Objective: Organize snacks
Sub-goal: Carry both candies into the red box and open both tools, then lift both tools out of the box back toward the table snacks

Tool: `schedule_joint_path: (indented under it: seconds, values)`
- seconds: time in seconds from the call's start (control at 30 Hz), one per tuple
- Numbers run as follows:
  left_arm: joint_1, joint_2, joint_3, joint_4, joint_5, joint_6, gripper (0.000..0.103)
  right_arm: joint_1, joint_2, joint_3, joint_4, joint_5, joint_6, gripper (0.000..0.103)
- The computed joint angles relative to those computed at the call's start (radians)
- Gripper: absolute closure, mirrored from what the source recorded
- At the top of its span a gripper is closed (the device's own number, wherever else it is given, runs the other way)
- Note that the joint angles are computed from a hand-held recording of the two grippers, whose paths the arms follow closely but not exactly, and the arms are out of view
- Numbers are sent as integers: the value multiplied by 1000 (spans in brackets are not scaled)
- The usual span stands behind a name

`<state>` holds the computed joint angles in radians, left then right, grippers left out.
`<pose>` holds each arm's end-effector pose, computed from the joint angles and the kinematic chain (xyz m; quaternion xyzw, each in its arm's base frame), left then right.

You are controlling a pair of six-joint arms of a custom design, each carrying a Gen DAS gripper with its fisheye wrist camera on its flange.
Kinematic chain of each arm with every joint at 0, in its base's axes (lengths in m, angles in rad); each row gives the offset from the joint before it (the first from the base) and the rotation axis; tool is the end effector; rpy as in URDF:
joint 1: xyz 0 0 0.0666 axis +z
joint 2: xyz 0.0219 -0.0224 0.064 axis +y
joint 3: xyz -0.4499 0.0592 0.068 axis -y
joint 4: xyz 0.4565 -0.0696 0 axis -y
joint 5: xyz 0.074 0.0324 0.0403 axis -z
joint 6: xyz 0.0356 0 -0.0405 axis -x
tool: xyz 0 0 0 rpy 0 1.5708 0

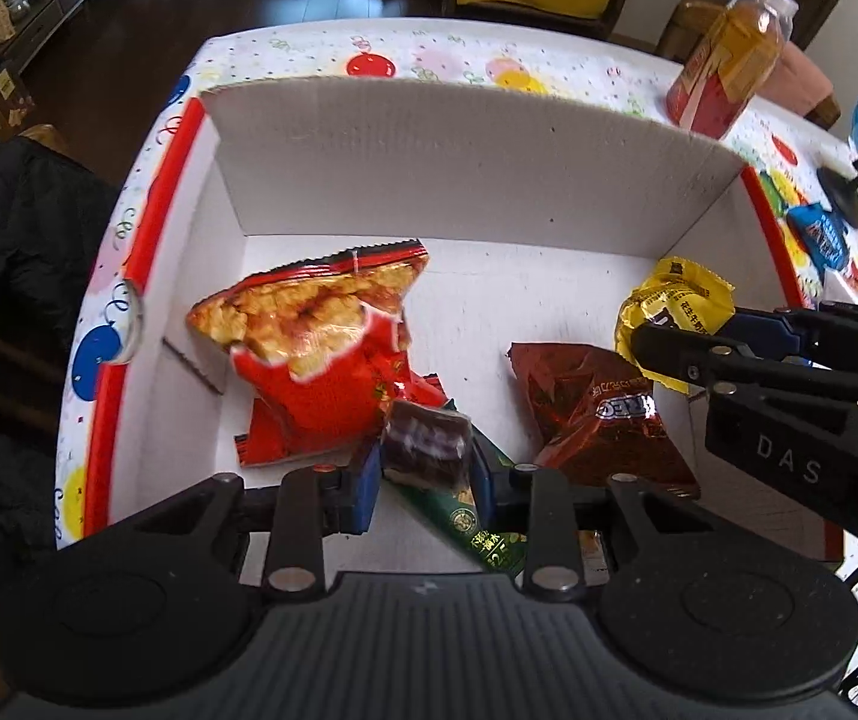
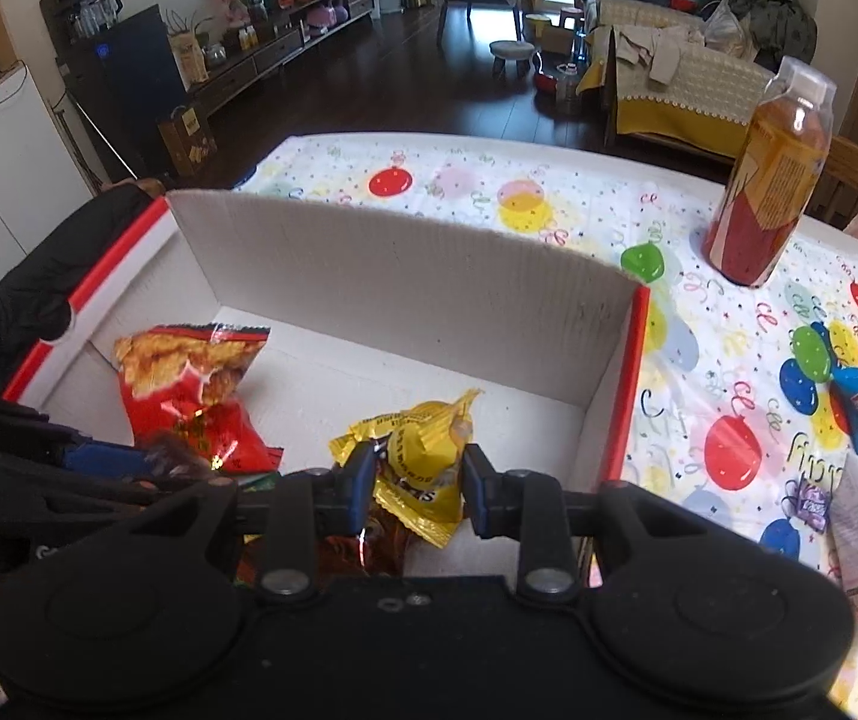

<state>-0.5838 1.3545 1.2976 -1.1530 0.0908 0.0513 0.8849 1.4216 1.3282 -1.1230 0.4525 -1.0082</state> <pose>0.4035 -0.2709 0.4562 0.2664 0.9460 -0.0984 0.1564 0.3375 0.3872 0.4435 0.0986 0.9550 0.0103 0.2796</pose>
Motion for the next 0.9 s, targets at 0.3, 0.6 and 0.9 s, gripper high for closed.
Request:
schedule_joint_path:
  seconds: [0.3, 0.6, 0.9]
  values:
    - [-16, 8, -8, 7, -25, -2, 72, 5, 1, -3, -3, -9, -1, 70]
    - [-14, -23, -9, 14, -40, -1, 63, 32, -23, 6, -11, 10, -12, 58]
    - [-11, -90, -22, 33, -47, 14, 50, 87, -56, 29, -43, 86, -40, 35]
